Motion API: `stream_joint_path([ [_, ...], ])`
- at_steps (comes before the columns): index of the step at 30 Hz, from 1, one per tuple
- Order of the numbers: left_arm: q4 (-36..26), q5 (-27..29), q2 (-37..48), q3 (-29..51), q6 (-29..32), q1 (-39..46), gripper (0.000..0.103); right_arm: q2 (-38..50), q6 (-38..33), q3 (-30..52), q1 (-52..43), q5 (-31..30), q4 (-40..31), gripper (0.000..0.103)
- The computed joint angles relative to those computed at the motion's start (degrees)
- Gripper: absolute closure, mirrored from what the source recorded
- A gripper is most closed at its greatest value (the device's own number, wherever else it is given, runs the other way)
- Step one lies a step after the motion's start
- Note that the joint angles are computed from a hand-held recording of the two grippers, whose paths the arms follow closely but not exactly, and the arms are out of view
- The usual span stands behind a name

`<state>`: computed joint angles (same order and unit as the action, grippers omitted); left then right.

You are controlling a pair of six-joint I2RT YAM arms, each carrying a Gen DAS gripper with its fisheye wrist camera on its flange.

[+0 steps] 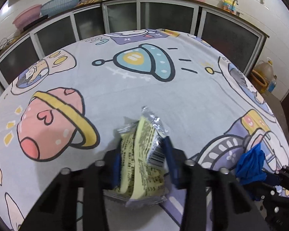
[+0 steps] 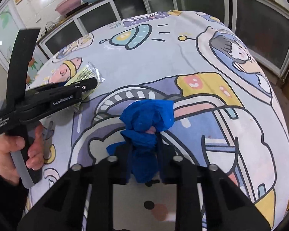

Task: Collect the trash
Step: 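Grasp the yellow snack wrapper with the left tool while the right tool grasps the blue glove, then carry the wrapper and glove over the bin and open both tools to drop them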

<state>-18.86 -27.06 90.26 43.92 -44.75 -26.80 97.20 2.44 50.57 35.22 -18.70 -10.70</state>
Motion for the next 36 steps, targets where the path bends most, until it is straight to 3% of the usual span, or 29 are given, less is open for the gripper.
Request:
stream_joint_path([
  [3,-1.1,0.5,-2.9,-1.2,-1.2,0.1,0.086,-1.1,0.9,-0.1,-1.2,-2.7,-1.2,0.087],
  [9,-5.1,-0.6,-13.6,-4.6,-2.9,-2.4,0.087,-7.4,0.5,-2.5,-3.8,-6.0,-3.8,0.088],
  [15,-14.1,-4.8,-23.4,-5.9,-8.5,-8.8,0.087,-16.1,-1.2,-5.2,-8.5,-11.9,-9.5,0.088],
  [19,-21.7,-9.2,-27.2,-5.3,-15.5,-16.3,0.087,-23.4,-4.4,-7.4,-11.9,-15.3,-14.9,0.088],
  [23,-27.4,-11.9,-27.1,-3.8,-23.1,-23.6,0.087,-28.6,-8.6,-8.5,-16.4,-19.6,-21.3,0.088],
  [28,-30.0,-13.5,-22.7,-0.8,-29.8,-31.2,0.087,-34.0,-15.5,-9.8,-23.8,-23.8,-29.2,0.088],
  [33,-28.9,-14.6,-15.7,4.6,-31.1,-36.0,0.087,-35.3,-27.3,-9.4,-35.3,-27.9,-39.1,0.088],
  [36,-25.6,-14.0,-10.4,9.0,-28.9,-37.4,0.087,-33.6,-36.0,-8.2,-43.8,-29.6,-44.7,0.088],
])
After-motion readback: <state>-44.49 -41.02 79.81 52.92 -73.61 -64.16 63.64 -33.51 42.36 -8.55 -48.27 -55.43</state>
